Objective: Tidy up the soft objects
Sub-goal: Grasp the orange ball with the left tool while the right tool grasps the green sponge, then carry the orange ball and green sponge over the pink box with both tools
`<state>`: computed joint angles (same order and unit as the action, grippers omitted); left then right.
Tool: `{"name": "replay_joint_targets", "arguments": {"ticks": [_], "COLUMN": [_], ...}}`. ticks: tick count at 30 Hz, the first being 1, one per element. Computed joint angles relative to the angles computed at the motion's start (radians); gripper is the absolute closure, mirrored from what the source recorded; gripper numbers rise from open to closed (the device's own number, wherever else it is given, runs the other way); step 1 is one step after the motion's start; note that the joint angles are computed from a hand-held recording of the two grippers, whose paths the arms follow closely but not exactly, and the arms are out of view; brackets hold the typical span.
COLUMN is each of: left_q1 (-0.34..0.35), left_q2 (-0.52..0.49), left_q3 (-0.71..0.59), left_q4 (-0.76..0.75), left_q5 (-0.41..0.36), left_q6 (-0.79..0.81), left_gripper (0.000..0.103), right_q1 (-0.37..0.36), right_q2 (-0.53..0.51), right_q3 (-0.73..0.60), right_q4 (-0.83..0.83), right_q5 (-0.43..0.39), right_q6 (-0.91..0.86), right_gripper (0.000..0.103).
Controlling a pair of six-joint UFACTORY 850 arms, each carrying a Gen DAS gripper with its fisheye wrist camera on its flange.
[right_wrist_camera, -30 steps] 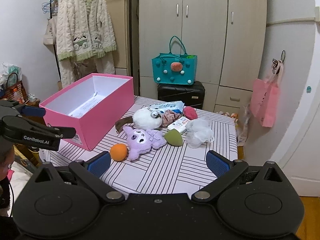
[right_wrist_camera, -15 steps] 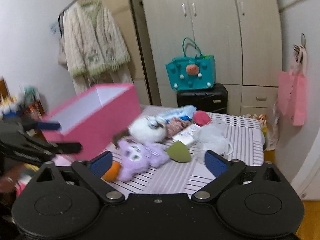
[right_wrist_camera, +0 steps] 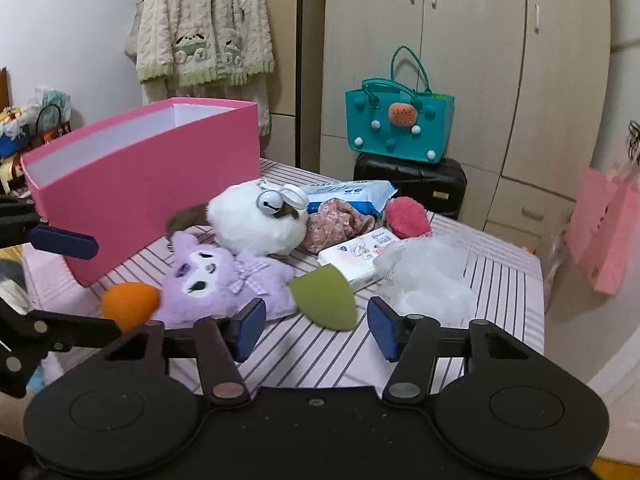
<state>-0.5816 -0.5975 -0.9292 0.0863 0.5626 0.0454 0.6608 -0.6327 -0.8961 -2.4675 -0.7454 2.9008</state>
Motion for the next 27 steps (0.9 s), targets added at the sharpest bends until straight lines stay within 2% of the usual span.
{"name": "replay_joint_targets", "arguments": {"ticks": [6,14,19,22,25,26,27], "left_q1": [0.004,0.018,0.022,0.022,0.024,0.024,0.021], "left_q2": [-0.039,-0.067,-0.087,-0.093,-0.094,-0.094,-0.093], "left_q3": [-0.054,-0.100,-0.126,-0.132,-0.130,-0.130,-0.128], "left_q4": [-0.014,0.050,0.080,0.094,0.117,0.114,0.085], "left_q5": [-0.069,-0.146,-0.173,-0.176,-0.168,-0.167,-0.165], "left_q6": [-0.009,-0.084,-0.124,-0.142,-0.160,-0.155,-0.125], "left_gripper": [0.046,0.049,0.050,0.050,0.057,0.064,0.065], "right_q1": [-0.013,-0.024,-0.039,-0.034,-0.024,-0.021,-0.018], "right_q2": [-0.034,-0.086,-0.105,-0.107,-0.103,-0.100,-0.097], "right_q3": [-0.036,-0.103,-0.125,-0.128,-0.122,-0.117,-0.114], "right_q4": [-0.007,0.038,0.000,0.014,0.037,0.050,0.059], "right_q5": [-0.002,0.029,0.049,0.047,0.036,0.028,0.022], "right_q6": [-0.054,-0.159,-0.147,-0.164,-0.168,-0.162,-0.157], "right_gripper": [0.053,0.053,0.053,0.058,0.060,0.060,0.060]}}
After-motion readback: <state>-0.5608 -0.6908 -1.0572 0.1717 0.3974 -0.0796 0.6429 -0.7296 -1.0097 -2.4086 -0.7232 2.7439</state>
